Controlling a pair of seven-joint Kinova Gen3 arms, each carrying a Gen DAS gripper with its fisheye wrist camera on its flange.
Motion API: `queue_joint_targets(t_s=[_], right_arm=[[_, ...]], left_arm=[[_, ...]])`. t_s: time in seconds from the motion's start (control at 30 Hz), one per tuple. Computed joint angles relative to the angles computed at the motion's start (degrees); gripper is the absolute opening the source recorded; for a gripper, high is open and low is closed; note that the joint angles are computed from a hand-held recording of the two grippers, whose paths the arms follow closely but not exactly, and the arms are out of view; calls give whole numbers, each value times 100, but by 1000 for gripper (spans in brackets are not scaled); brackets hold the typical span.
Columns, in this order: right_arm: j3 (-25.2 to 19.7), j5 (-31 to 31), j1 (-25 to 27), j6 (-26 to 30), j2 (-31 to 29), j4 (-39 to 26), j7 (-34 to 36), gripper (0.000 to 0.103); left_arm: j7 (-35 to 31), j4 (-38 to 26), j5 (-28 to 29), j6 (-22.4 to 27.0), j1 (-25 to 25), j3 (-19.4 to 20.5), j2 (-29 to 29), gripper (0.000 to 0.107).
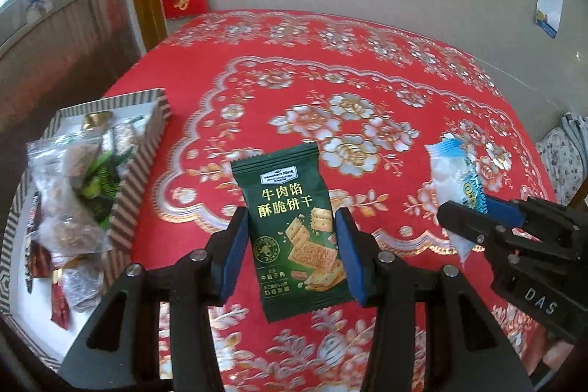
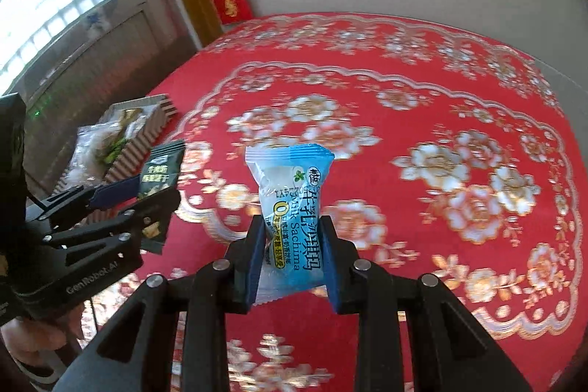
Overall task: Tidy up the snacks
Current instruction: 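Carry the green cracker packet and blue candy over the striped tray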
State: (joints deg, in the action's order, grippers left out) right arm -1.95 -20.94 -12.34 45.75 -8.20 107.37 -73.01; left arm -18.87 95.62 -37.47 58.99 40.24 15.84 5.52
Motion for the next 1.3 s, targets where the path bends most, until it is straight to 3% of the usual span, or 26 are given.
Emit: queue_joint_targets(t_s=[0.27, 0.63, 0.97, 1.3], right_arm=[[-441, 277, -374, -187, 24, -82, -520, 28], [-861, 671, -975, -311, 304, -440, -1111, 28], [-1275, 1009, -1734, -303, 1011, -1182, -1473, 29], [-1374, 1505, -2474, -158, 1800, -1877, -1845, 29]], left_arm=[[226, 445, -106, 136, -224, 128, -515, 49], [178, 1021, 38, 238, -1047, 433, -1366, 49], [-359, 1580, 490, 344, -1985, 219, -2292, 49], [-775, 2119, 897, 156, -2799, 147, -2699, 49]])
